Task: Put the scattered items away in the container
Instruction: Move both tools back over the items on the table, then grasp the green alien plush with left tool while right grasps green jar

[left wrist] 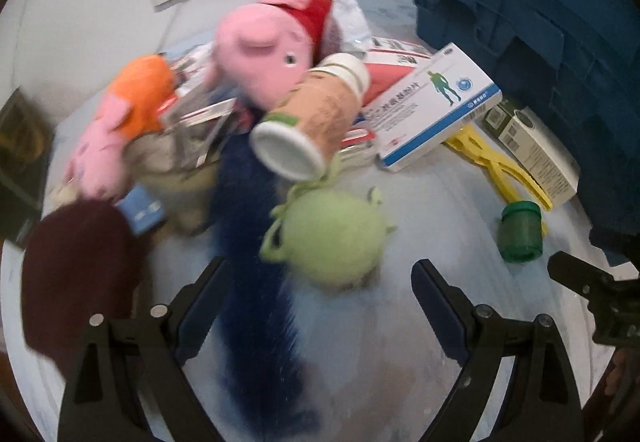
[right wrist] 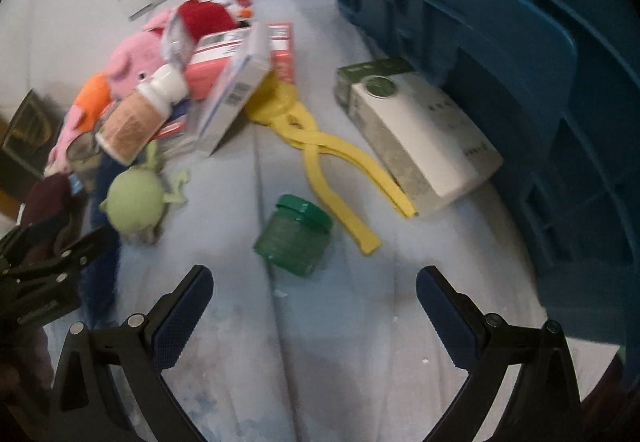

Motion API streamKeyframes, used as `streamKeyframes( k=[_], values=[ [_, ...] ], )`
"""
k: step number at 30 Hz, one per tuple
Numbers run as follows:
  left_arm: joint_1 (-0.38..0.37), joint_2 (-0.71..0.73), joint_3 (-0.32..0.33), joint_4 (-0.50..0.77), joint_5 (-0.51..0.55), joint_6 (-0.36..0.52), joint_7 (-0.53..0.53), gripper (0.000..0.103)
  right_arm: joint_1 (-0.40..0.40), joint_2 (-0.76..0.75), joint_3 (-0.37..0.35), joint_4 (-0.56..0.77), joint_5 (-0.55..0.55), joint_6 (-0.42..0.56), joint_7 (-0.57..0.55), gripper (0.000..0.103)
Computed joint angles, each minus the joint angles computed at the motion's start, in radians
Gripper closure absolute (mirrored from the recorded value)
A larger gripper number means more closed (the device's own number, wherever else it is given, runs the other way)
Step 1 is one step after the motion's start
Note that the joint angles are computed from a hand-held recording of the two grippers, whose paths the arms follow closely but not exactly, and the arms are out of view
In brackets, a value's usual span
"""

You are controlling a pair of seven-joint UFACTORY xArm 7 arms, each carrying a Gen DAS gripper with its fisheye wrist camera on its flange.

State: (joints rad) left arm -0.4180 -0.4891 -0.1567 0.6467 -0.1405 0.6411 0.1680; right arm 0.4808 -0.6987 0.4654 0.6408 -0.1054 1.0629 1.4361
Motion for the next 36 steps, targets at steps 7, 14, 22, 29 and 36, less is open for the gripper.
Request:
streamKeyframes(
  k=[7,14,22,29,36],
  values=[
    [-0.002,0.128,-0.010,0.032,0.028,-0.034,0.042,0.034,-0.031,0.030,0.002,-0.028,-0.017,-0.054,0.063,0.000],
    [-0.006,0.161,-0.004,0.041,0.002,-0.049,0.085,0.038,-0.031,0.097,-0.029,-0.033,-0.016,-0.115,0.072,0.015],
    [-0.007,0.176,-0.005,0.055,-0.023,-0.050,0.077,0.038,-0.026,0.158,-0.041,0.021,-0.041,-0.044,0.042,0.034],
    [-0.033,0.126,0.004,0.032,-0.069,-0.041,0.120,0.041,-0.008,0.132,-0.039,-0.007,-0.025,-0.090,0.063,0.059],
    [-0.044,0.051,0.019,0.007,-0.099,-0.006,0.134,0.042,-0.004,0.149,-0.031,0.016,-0.043,-0.090,0.055,0.060]
  ],
)
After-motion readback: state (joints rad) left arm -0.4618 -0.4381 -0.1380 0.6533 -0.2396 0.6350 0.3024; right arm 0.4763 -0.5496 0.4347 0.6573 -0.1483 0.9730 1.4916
